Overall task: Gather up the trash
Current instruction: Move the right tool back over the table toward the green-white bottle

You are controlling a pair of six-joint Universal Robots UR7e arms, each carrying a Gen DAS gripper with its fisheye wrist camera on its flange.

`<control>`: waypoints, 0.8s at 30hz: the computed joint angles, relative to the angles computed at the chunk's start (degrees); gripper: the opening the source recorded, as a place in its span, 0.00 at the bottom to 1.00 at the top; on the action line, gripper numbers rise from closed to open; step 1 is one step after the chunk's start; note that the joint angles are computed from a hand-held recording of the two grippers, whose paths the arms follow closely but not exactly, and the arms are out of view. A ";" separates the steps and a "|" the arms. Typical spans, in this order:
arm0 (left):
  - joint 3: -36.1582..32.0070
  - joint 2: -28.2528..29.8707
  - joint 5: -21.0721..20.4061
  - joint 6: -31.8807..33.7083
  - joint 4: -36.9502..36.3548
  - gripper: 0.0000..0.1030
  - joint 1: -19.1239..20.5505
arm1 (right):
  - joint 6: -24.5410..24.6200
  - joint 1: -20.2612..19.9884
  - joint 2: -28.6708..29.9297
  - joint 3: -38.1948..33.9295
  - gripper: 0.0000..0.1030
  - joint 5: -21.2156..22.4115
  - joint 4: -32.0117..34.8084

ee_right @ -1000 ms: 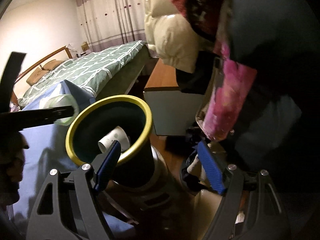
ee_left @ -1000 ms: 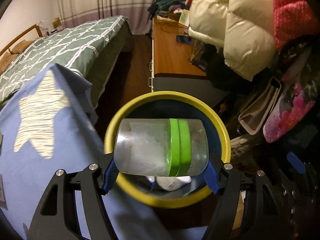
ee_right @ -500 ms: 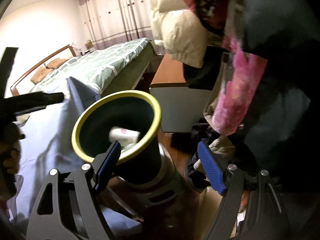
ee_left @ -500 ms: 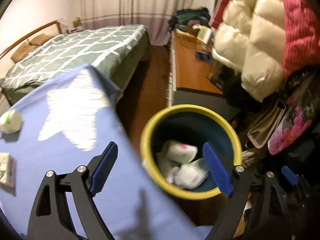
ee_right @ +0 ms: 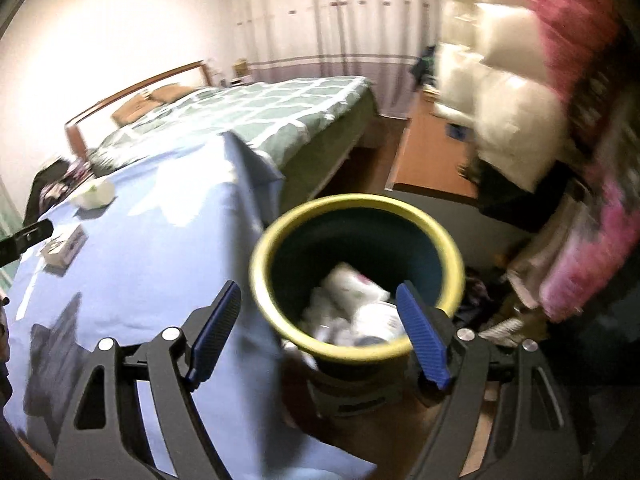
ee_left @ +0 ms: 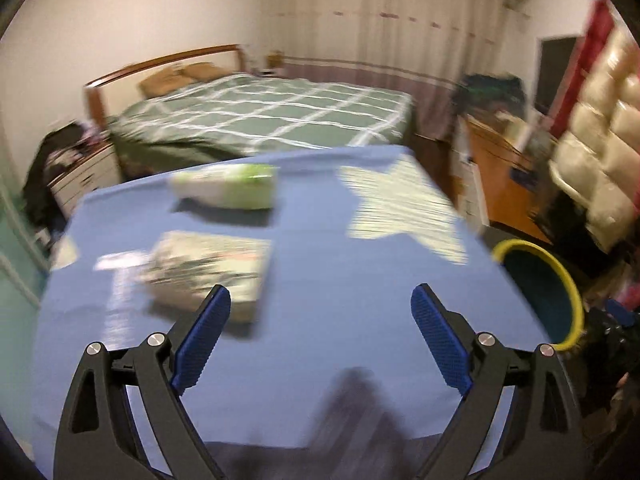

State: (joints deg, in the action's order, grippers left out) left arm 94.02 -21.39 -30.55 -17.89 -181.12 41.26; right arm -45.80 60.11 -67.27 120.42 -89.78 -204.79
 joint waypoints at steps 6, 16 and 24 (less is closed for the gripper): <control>11.88 -7.85 6.04 -2.08 -6.51 0.88 2.91 | -0.71 7.22 4.99 -2.73 0.73 -2.93 2.94; 20.41 -12.40 10.49 -0.20 -16.39 0.88 7.96 | 0.67 19.77 17.21 -13.32 0.73 -8.74 10.78; 19.78 -11.07 9.16 1.82 -19.98 0.88 9.80 | 2.00 25.48 31.79 -33.45 0.73 -17.05 14.64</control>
